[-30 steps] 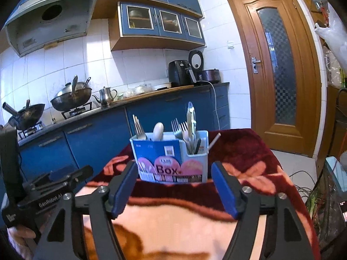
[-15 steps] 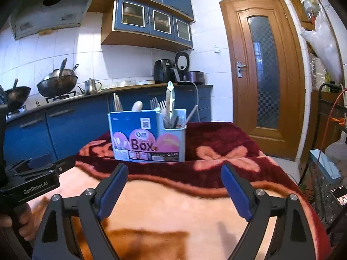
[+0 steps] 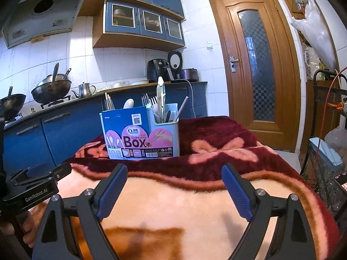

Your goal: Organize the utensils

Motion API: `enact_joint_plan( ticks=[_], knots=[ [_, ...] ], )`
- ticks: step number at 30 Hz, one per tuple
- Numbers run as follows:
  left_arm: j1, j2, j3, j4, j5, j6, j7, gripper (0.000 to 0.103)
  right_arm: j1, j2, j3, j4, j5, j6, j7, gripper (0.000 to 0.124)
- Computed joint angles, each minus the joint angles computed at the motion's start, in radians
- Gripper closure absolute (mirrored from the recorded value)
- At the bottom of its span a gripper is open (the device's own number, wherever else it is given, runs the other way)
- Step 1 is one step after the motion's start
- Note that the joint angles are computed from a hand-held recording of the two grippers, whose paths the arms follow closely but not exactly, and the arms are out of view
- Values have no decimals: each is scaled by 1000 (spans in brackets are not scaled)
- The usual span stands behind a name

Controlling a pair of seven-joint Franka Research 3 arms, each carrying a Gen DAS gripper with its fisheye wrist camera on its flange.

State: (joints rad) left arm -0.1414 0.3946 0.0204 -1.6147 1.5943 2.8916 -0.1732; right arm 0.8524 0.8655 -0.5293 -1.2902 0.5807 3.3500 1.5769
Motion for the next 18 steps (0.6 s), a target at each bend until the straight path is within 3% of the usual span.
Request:
enact_joint_plan(
  ticks=[18],
  knots=[
    [0,1,0,0,6,0,1,28,12,-2,-20,-11,-11,-13,20,33]
  ],
)
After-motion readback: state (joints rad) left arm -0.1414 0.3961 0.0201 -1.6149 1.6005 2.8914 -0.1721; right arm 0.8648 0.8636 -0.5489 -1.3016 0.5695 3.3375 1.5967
